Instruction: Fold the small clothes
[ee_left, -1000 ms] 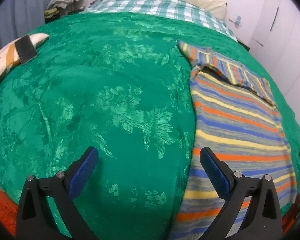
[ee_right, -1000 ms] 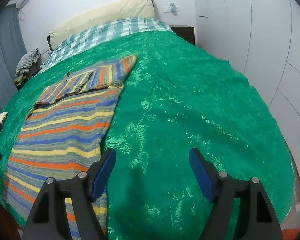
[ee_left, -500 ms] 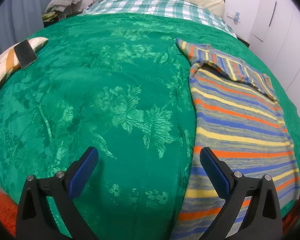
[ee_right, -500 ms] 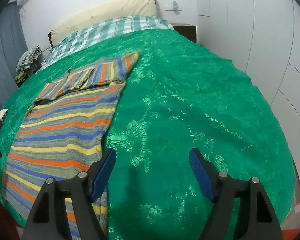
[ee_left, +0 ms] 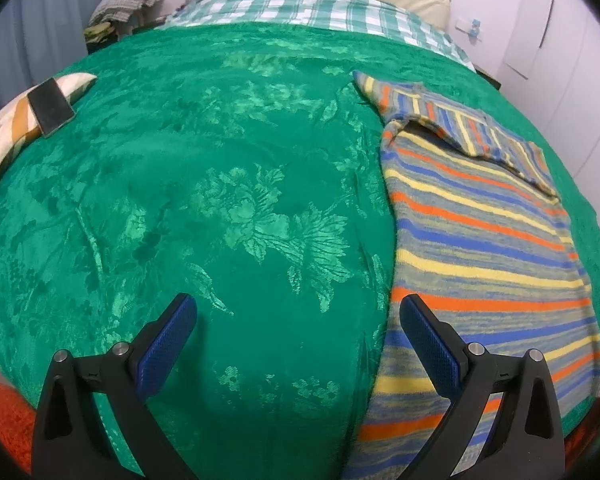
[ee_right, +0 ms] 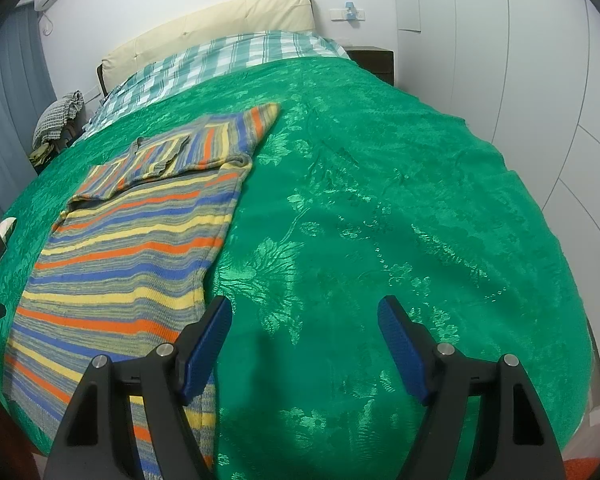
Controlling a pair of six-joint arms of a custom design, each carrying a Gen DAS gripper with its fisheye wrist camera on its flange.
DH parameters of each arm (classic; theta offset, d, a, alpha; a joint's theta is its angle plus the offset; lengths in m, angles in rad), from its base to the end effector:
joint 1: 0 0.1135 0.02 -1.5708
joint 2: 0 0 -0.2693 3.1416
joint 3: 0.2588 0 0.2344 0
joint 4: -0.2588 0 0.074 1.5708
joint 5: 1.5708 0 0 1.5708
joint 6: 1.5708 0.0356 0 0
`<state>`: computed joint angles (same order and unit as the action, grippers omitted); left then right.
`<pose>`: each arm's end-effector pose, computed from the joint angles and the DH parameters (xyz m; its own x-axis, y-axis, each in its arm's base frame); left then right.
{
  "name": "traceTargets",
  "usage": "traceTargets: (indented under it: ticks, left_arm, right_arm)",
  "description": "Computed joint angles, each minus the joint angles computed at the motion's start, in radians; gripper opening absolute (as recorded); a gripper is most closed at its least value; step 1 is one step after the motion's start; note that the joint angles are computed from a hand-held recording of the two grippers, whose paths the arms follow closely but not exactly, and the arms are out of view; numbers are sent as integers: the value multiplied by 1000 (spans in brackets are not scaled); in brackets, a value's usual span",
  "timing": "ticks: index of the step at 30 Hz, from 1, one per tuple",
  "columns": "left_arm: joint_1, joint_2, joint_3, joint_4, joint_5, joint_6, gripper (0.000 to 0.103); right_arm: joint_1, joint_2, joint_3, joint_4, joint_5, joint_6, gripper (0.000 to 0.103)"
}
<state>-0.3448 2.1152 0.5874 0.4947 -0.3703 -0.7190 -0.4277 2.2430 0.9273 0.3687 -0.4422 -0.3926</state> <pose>0.2717 -0.0839 0.0280 -0.7009 -0.4007 -0.5901 -0.4265 0.8985 -0.1034 0.3384 -0.1375 0.0339 -0.7388 -0.0433 -0.6726 -0.1463 0.9844 0.0974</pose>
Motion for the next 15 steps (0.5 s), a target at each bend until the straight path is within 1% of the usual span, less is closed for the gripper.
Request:
traceTargets:
  ticks: [12, 15]
  left_arm:
    - [-2, 5, 4, -8, 4, -1, 102]
    - [0, -7, 1, -33, 13, -6, 102]
  right_arm:
    - [1, 5, 4, -4, 0, -2, 75]
    - [4, 7, 2, -1, 1, -3, 75]
